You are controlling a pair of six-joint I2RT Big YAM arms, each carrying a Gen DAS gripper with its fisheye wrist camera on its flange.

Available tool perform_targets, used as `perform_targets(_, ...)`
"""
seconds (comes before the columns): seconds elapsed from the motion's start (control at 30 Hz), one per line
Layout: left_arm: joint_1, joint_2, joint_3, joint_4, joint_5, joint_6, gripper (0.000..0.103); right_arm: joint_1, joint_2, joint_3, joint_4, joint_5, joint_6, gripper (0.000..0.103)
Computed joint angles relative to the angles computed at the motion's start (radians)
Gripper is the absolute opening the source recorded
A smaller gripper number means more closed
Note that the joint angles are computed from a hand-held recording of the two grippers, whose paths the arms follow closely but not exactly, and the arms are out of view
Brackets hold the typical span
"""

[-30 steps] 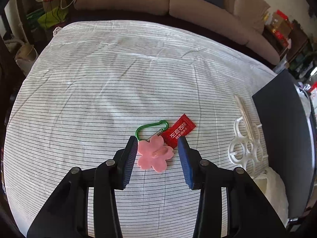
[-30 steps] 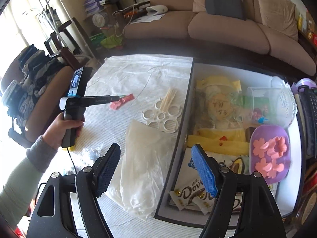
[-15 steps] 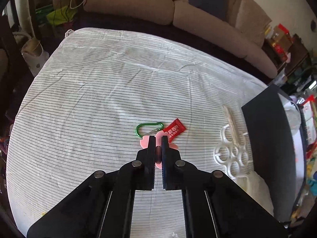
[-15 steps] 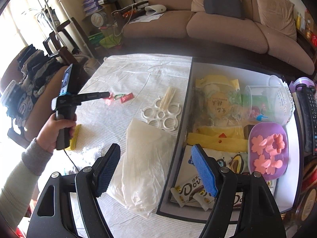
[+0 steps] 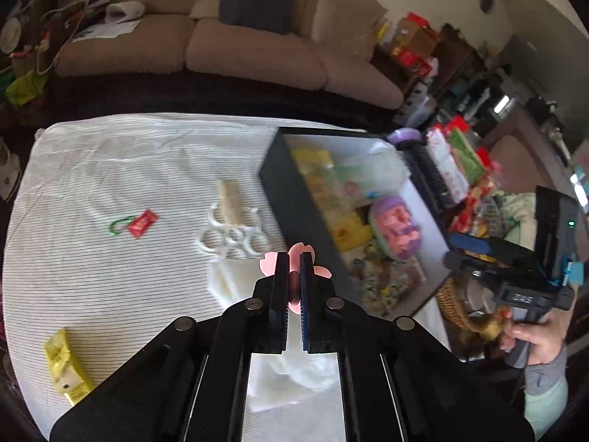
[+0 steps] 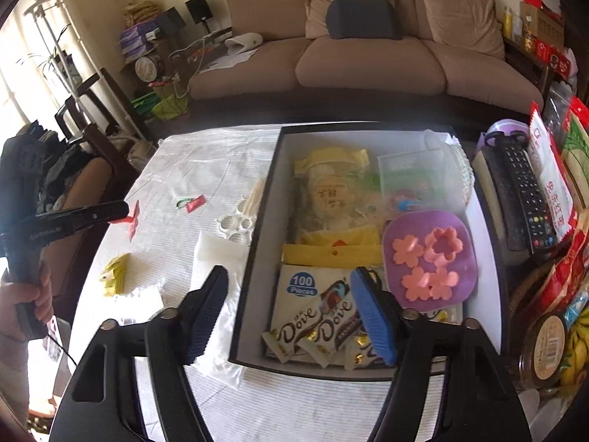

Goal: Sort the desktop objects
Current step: 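Carry the pink piece into the purple dish and open the left gripper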

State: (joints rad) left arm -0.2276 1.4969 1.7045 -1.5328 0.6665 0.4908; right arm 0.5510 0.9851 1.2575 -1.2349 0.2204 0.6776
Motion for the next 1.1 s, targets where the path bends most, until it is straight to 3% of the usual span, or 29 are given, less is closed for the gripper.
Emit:
perform_targets(0.03, -0.04, -0.012, -0.006, 0.004, 0.0, -0.021, 0.005, -0.021, -0.018, -0.009, -0.009, -0.013, -0.007, 0.036)
perform_targets(0.3, -0.373, -0.001, -0.078, 0.147, -0.042, -0.304, 0.005, -0.222, -0.175, -0.134, -0.007, -0.109, -0.092, 0.038)
perform_targets(0.5, -0.522, 0.083, -0.089, 0.258, -0.139, -0.439, 0.005, -0.417, -0.239, -0.23, 0.028, -0.239, -0.196, 0.04)
perform_targets(0.7, -0.581, 0.146, -0.066, 0.303, -0.249, -0.472, 0.005, -0.534, -0.273, -0.286, 0.073, -0.34, -0.266, 0.04)
perform_targets(0.97, -0.603, 0.175, -0.046, 0.345, -0.31, -0.498, 0.007, -0.562, -0.306, -0.305, 0.077, -0.362, -0.292, 0.04)
perform_targets(1.0, -0.601, 0.168, -0.047, 0.347, -0.31, -0.506, 0.009, -0.563, -0.311, -0.307, 0.075, -0.362, -0.29, 0.04)
perform_targets(1.07, -0.595, 0.15, -0.051, 0.352, -0.309, -0.52, 0.027, -0.566, -0.321, -0.311, 0.069, -0.363, -0.286, 0.04)
perform_targets(1.1, -0.592, 0.14, -0.053, 0.359, -0.309, -0.521, 0.031, -0.564, -0.326, -0.311, 0.064, -0.36, -0.281, 0.04)
